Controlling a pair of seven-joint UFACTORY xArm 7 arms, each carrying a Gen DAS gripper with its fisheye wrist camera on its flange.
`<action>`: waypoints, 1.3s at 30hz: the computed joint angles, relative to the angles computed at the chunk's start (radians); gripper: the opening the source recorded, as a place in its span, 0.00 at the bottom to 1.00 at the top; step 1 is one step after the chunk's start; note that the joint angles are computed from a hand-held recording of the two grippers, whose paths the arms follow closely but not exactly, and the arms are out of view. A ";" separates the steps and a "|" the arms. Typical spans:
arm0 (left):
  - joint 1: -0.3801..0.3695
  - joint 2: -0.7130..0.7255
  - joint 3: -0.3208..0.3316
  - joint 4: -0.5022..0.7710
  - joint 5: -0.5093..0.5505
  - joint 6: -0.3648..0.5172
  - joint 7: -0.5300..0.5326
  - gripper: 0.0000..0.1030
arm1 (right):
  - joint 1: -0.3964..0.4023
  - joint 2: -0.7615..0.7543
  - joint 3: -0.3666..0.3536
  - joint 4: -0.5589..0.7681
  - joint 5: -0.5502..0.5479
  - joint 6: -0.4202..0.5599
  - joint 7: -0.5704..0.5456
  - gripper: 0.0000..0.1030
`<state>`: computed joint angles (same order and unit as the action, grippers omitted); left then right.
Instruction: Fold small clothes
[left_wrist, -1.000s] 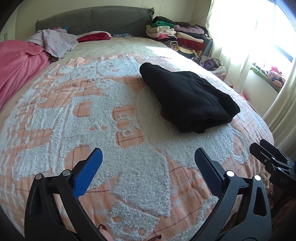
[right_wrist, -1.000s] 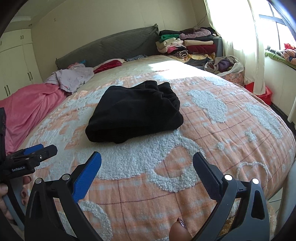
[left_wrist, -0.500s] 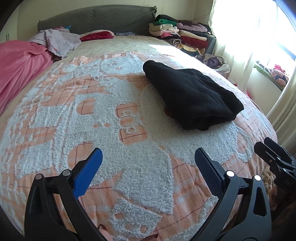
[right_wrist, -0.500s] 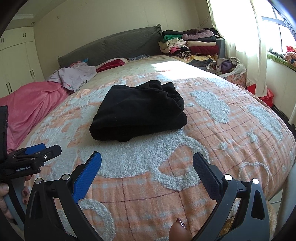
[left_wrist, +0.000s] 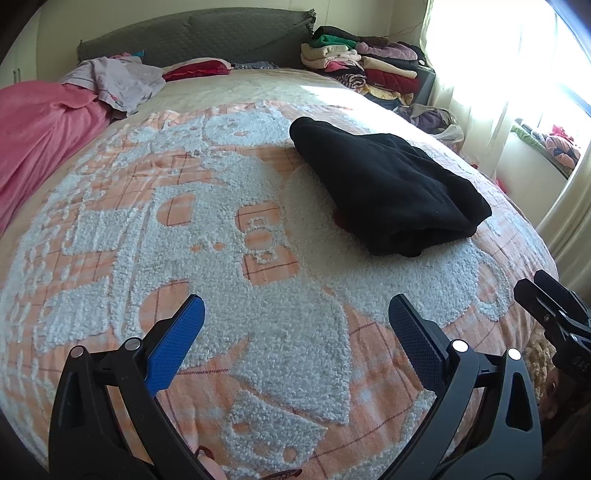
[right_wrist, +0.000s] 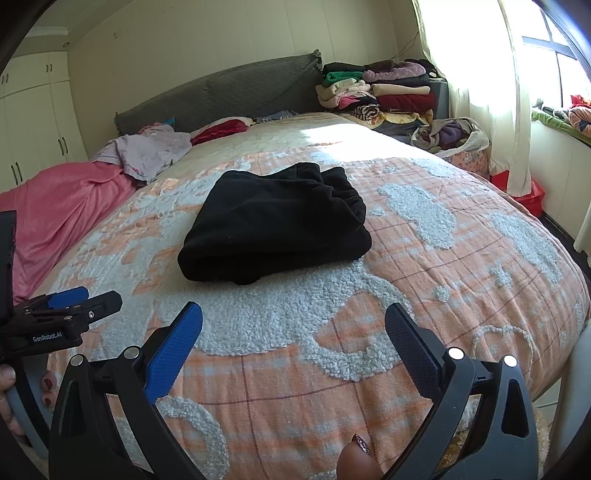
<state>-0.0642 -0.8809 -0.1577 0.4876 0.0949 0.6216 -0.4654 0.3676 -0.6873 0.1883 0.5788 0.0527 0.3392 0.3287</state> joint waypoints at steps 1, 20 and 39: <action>0.001 -0.001 -0.001 0.000 0.001 0.002 -0.001 0.91 | 0.002 0.000 -0.003 0.000 0.000 0.001 -0.003 0.96; 0.005 -0.012 0.001 0.007 0.007 0.021 -0.001 0.91 | 0.002 -0.004 0.001 0.001 -0.002 0.009 0.001 0.96; 0.001 -0.010 0.001 0.013 0.004 0.039 0.002 0.91 | 0.000 -0.013 -0.001 -0.006 -0.003 0.008 0.004 0.96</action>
